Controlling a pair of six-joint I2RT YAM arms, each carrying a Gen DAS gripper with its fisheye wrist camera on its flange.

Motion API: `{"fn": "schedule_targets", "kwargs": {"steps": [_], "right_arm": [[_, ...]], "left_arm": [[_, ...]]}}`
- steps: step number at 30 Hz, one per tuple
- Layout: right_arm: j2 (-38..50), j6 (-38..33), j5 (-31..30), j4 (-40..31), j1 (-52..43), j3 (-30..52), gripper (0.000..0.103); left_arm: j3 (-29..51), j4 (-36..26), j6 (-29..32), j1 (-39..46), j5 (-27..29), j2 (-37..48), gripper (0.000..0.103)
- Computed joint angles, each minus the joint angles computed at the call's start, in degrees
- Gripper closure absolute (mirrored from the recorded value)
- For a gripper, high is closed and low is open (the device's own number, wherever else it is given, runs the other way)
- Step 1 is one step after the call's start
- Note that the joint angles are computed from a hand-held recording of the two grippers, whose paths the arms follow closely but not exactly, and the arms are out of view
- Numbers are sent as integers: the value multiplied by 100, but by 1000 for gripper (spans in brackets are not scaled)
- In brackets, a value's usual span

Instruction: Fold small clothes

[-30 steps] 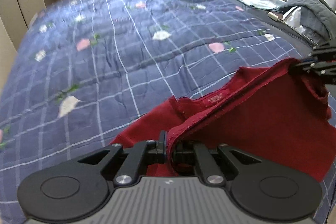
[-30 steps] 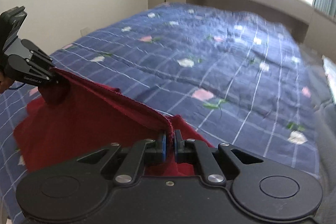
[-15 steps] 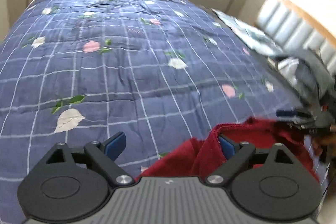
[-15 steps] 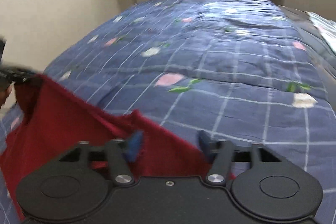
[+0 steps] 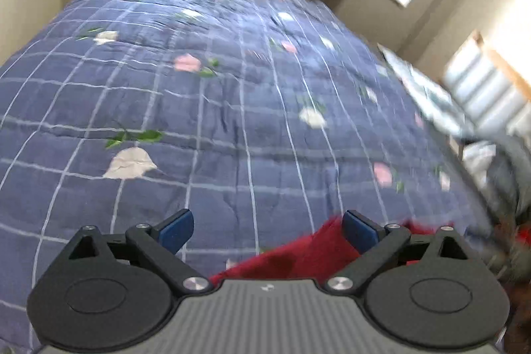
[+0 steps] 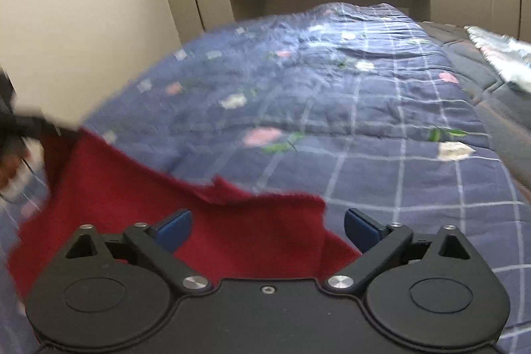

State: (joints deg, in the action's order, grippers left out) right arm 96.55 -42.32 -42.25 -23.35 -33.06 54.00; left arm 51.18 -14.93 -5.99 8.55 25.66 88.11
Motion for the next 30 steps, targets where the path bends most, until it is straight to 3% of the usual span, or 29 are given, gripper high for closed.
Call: {"fn": "schedule_targets", "kwargs": {"steps": [2, 3, 5, 7, 9, 14, 16, 18, 20, 24, 27, 30], "right_arm": [[14, 62, 311, 403, 90, -258, 24], [16, 127, 427, 575, 131, -354, 42], [38, 227, 588, 994, 185, -548, 69], [28, 425, 661, 1398, 199, -711, 78], [40, 571, 620, 1658, 177, -770, 95], [-67, 845, 716, 2236, 257, -986, 95], [-117, 818, 988, 2407, 367, -1093, 86], [-268, 987, 1354, 2788, 466, -1313, 49], [-606, 1125, 1589, 3177, 485, -1641, 35], [-1810, 854, 854, 2752, 104, -2299, 4], [-2924, 311, 99, 1890, -174, -2896, 1], [-4164, -71, 22, 1664, 56, -3764, 1]], "left_arm": [[75, 56, -311, 208, 193, 32, 3], [106, 62, -414, 278, 175, 29, 3], [102, 40, -433, 267, -124, -80, 3], [-119, 183, -193, 146, -432, -329, 3], [-448, 408, -11, -120, -838, -609, 2], [-1571, 1397, -111, -1057, -1957, -1141, 1], [-1947, 1750, -219, -1473, -2525, -1243, 1], [-2277, 2023, -383, -1910, -3074, -1362, 1], [-2621, 2114, -587, -2353, -3600, -1728, 1], [-3375, 2050, -777, -3582, -4758, -2803, 0], [-3633, 1784, -1215, -4764, -6031, -2982, 0], [-3629, 1464, -1964, -5638, -7060, -2470, 0]]}}
